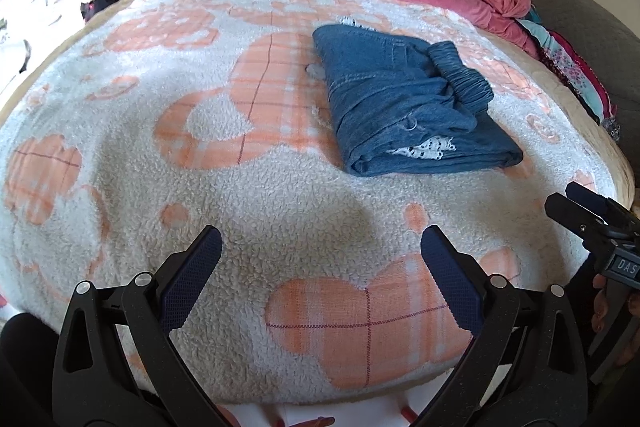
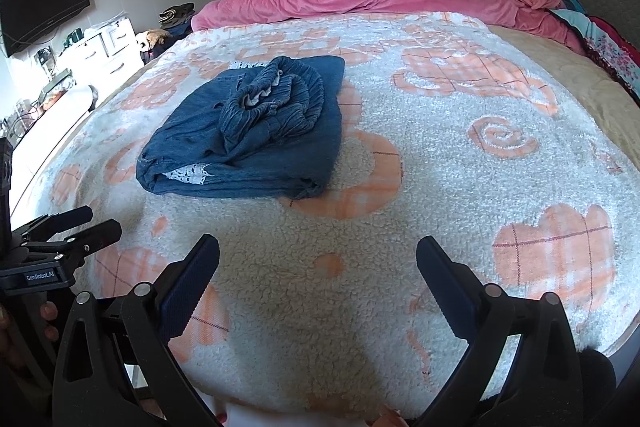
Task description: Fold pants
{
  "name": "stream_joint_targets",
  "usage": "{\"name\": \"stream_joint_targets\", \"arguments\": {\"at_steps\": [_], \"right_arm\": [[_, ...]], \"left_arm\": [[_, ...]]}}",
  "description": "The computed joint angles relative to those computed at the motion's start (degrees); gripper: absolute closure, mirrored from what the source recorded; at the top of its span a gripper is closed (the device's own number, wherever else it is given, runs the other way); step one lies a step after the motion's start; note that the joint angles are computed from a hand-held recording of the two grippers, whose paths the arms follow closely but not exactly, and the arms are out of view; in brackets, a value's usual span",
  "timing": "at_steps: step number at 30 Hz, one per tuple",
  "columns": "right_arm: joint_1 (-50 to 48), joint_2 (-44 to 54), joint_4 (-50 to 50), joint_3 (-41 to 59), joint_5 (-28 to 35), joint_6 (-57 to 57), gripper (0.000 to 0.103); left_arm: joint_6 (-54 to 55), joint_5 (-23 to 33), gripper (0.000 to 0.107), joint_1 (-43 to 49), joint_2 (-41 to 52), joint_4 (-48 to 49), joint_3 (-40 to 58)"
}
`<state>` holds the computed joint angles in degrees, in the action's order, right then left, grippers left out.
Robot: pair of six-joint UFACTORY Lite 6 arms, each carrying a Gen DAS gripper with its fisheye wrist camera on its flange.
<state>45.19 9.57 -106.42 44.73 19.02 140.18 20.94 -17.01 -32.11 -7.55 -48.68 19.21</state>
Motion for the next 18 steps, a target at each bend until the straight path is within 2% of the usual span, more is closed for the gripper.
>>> {"name": "stream_joint_targets", "arguments": {"at_steps": [2,5,8,10,13,16,18], "right_arm": [[-1.1,0.0,1.3,0.2,-0.1,-1.7,0.004],[-4.5,-1.7,3.3,-0.7,-0.3,-4.8,0.004],[-12.4,-4.6,11.8,-1.0,-0.8,-16.5,0.004],[-20.0,-5.1,20.4,0.8,-2.4,-28.5,0.004],[-33.4,-0.7,30.6,7.2,-6.1,-46.5,0.005],[-44.1,11.4,41.7,20.3,-7.6,-64.5,0.004],[-48.1,19.7,53.0,28.8,-7.9,-76.4,0.004]], "left_arm": [[-5.7,1.6,0.013,2.8,-1.0,7.7,-0.6],[-17.7,3.7,0.013,10.3,-6.1,25.0,-2.5],[-16.4,7.1,0.013,21.0,-5.0,29.7,1.7],[-5.9,9.2,0.013,29.7,3.2,24.1,10.3],[12.0,11.5,0.013,39.1,17.6,9.7,25.2],[30.0,12.4,0.013,45.5,31.8,-7.3,41.3],[42.0,9.7,0.013,46.5,39.3,-18.9,49.4]]}}
